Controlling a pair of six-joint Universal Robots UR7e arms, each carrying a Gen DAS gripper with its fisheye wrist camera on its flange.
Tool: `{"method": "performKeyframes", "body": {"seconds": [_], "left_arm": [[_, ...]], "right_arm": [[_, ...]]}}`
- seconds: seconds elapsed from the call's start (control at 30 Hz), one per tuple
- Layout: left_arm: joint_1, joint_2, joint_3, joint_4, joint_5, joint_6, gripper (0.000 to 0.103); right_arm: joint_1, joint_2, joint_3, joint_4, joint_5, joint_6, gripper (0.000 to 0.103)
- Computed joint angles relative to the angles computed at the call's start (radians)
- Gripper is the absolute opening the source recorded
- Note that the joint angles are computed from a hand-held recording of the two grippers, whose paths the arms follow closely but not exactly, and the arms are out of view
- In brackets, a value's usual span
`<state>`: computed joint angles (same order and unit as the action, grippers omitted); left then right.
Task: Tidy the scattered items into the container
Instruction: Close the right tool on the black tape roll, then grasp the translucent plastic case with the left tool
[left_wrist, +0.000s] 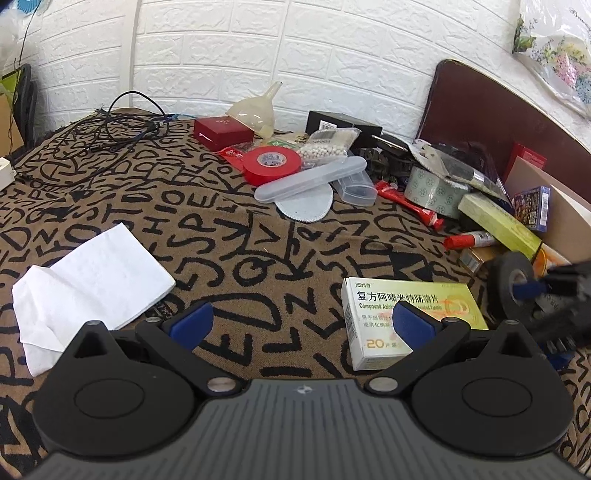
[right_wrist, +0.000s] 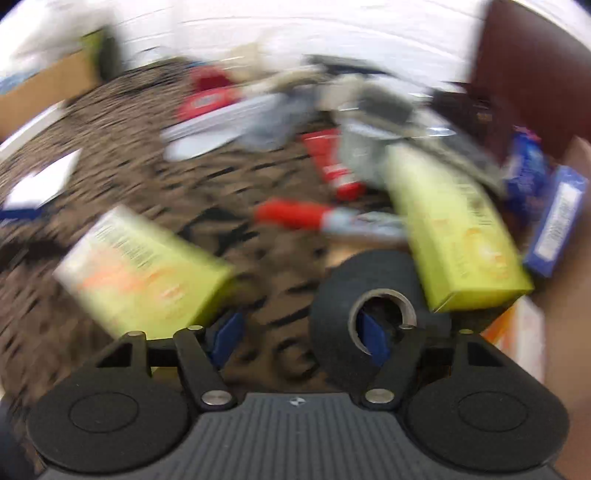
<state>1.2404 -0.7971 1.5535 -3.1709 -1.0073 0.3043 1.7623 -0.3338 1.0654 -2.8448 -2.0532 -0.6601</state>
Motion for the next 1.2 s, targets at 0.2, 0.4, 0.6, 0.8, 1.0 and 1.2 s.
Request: {"method": "performKeyframes", "body": {"seconds": [0.2, 0.4, 0.6, 0.8, 1.0, 1.2], "left_arm": [[0.001, -0.007, -0.001, 0.036, -0.013, -0.033, 0.103], [-0.005, -0.002, 0.000, 0.008, -0.004, 0.024, 0.103], [-0.013, 0.021, -0.010, -0.007, 0.020, 0.094, 0.103], [-0.025, 0.110, -0.131, -0.094, 0.026, 0.309, 0.103], [0.007, 0.275, -0.380, -0.226, -0.103, 0.835, 0.103], [0.063, 0.322, -0.595, 0.154, -0.220, 0.873, 0.103]], "right_arm": [[0.001, -0.026, 0.132, -0.140, 0.047, -0.157, 0.090], [-0.025, -0.014, 0.188, -0.312, 0.116, -0.113, 0.103], [-0.032, -0.021, 0.207, -0.347, 0.139, -0.127, 0.102], [-0.031, -0.012, 0.182, -0.415, 0.086, -0.033, 0.031], [-0.038, -0.013, 0.192, -0.436, 0.102, -0.046, 0.030], [-0.046, -0.024, 0.197, -0.421, 0.127, -0.031, 0.031]]}}
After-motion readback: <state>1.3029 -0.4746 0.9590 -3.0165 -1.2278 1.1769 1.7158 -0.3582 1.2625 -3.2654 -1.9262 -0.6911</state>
